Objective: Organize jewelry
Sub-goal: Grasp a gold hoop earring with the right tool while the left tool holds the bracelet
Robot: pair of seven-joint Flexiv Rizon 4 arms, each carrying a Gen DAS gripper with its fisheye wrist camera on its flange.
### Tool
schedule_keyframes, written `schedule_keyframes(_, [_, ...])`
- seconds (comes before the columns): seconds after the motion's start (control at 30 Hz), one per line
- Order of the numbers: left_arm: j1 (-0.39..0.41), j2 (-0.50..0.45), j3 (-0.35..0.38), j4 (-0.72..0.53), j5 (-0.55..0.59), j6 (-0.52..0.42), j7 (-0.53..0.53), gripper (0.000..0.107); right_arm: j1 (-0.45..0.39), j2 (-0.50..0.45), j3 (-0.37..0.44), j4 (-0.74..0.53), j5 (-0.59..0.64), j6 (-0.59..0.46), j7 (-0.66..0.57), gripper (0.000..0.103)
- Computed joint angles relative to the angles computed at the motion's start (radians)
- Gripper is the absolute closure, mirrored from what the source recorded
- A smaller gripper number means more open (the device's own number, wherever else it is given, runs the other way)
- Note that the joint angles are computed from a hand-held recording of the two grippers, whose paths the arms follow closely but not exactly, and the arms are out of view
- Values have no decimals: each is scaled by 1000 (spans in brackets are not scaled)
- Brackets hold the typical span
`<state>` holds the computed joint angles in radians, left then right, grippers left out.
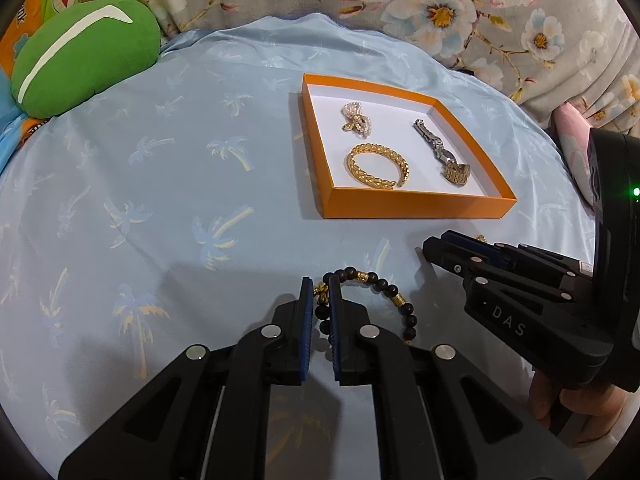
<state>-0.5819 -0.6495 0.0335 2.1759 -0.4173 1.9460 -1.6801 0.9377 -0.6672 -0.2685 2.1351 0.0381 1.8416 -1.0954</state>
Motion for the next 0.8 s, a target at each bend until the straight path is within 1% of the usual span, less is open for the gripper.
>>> schedule_keyframes(0.2, [1,9,-6,5,11,10,0,100,-9,28,14,30,18,19,7,87])
schedule_keyframes(0.47, [11,33,-25,0,30,22,13,100,27,87,-28,77,75,48,-19,87])
schedule_keyframes(0.6, [41,56,-54,-18,69,21,32,100,31,104,-48,71,91,56,-43,87])
schedule_keyframes(0.73, [87,77,-93,-51,121,18,50,100,1,110,-43,42,93,55,-62,87])
schedule_keyframes(0.8, [91,80,-94,-74,134,18,63,100,-15,105,-47,18,88,50,-69,87])
